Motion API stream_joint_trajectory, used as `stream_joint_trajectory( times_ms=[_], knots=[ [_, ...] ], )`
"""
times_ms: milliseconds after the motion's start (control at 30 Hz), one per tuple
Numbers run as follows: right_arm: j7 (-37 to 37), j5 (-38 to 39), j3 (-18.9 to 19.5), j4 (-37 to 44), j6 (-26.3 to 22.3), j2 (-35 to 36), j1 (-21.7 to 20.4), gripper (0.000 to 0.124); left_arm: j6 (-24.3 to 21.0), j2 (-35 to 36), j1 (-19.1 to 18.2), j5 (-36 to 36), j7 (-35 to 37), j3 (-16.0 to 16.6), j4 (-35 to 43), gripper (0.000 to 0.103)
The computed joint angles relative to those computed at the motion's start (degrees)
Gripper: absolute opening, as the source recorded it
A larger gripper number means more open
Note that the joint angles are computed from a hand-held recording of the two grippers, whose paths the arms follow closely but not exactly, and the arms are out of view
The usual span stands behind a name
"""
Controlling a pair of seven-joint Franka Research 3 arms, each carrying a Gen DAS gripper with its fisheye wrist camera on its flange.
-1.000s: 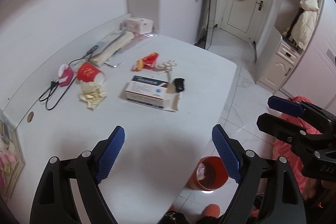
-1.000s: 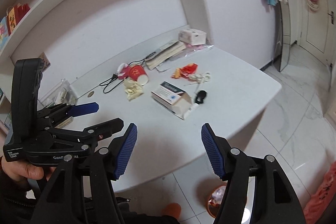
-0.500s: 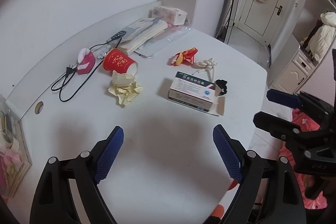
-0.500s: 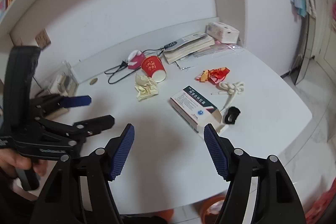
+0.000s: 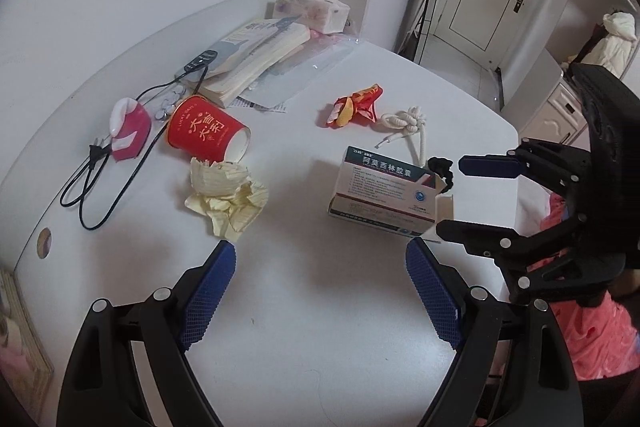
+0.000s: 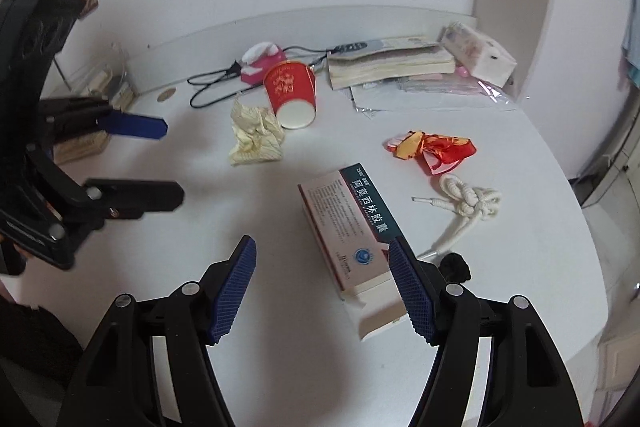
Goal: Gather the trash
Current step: 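Grasp the medicine box with the right tool while the left grasps the crumpled yellow paper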
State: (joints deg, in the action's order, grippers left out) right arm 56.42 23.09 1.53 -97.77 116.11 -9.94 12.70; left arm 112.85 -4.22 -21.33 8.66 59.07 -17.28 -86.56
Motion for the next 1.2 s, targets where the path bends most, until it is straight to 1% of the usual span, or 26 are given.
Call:
stream_joint_trajectory(
  times_ms=[100, 133, 200, 233, 467, 533, 567, 600, 700, 800, 833, 1000, 1100, 1167, 1200],
  knots=[
    [-2.31, 0.12, -0.39, 1.99, -0.96, 2.68, -0.16, 0.069, -0.15, 1.05, 0.34, -1.12, 1.44, 0.51, 0.44, 0.086],
    [-3.22, -0.26, -0.36, 2.24, -0.56, 3.45, -0.26, 0.070, -0.20, 1.31, 0.52, -1.41, 1.89, 0.70, 0.43, 0.086],
    [-4.16, -0.21, -0.34, 2.67, -0.95, 4.28, -0.39, 0.078, -0.34, 1.86, 0.73, -1.46, 2.20, 0.82, 0.63, 0.086],
    [-4.65, -0.37, -0.28, 2.66, -0.77, 4.69, -0.45, 0.079, -0.59, 2.14, 0.89, -1.51, 2.23, 0.94, 0.68, 0.086],
    [-3.72, -1.57, 0.21, 4.21, -1.66, 8.03, -0.66, 0.079, -0.25, 3.22, 1.96, -2.58, 2.28, 1.64, 0.73, 0.086],
    [-1.36, -1.91, 0.32, 5.09, -3.16, 9.04, -0.69, 0.077, -0.24, 3.60, 2.21, -2.61, 2.64, 1.76, 0.91, 0.086],
    [0.55, -2.27, 0.43, 5.12, -3.38, 9.24, -0.65, 0.070, -0.12, 3.77, 2.38, -3.05, 3.07, 1.88, 0.91, 0.086],
    [1.55, -2.12, 0.49, 4.76, -3.02, 9.01, -0.61, 0.070, -0.05, 3.95, 2.51, -3.35, 3.32, 1.95, 0.94, 0.086],
    [8.02, -3.29, 0.89, 3.55, -1.37, 8.11, -0.26, 0.069, 0.64, 4.41, 2.98, -3.88, 4.40, 2.21, 0.68, 0.086],
    [12.43, -1.41, 0.80, 2.96, -1.24, 7.54, -0.19, 0.069, 1.45, 5.12, 3.59, -4.31, 5.76, 2.57, 0.59, 0.086],
    [14.51, -0.89, 0.96, 1.93, -0.06, 6.62, -0.04, 0.069, 1.68, 5.32, 3.82, -4.40, 6.13, 2.71, 0.50, 0.086],
    [20.18, -0.91, 1.53, 0.38, 2.87, 5.02, 0.72, 0.069, 3.00, 6.74, 4.97, -5.96, 8.17, 3.23, 0.24, 0.086],
    [22.12, -1.49, 1.73, -0.12, 3.44, 4.61, 1.13, 0.069, 2.71, 8.03, 5.31, -5.95, 9.13, 3.26, 0.92, 0.086],
    [23.05, -1.91, 1.76, -0.13, 3.52, 4.56, 1.30, 0.069, 4.05, 8.03, 5.64, -6.89, 10.24, 3.31, 0.20, 0.086],
    [23.73, -2.19, 1.77, -0.23, 3.76, 4.43, 1.34, 0.069, 3.94, 8.21, 5.68, -6.58, 10.23, 3.33, 0.20, 0.086]
  ],
)
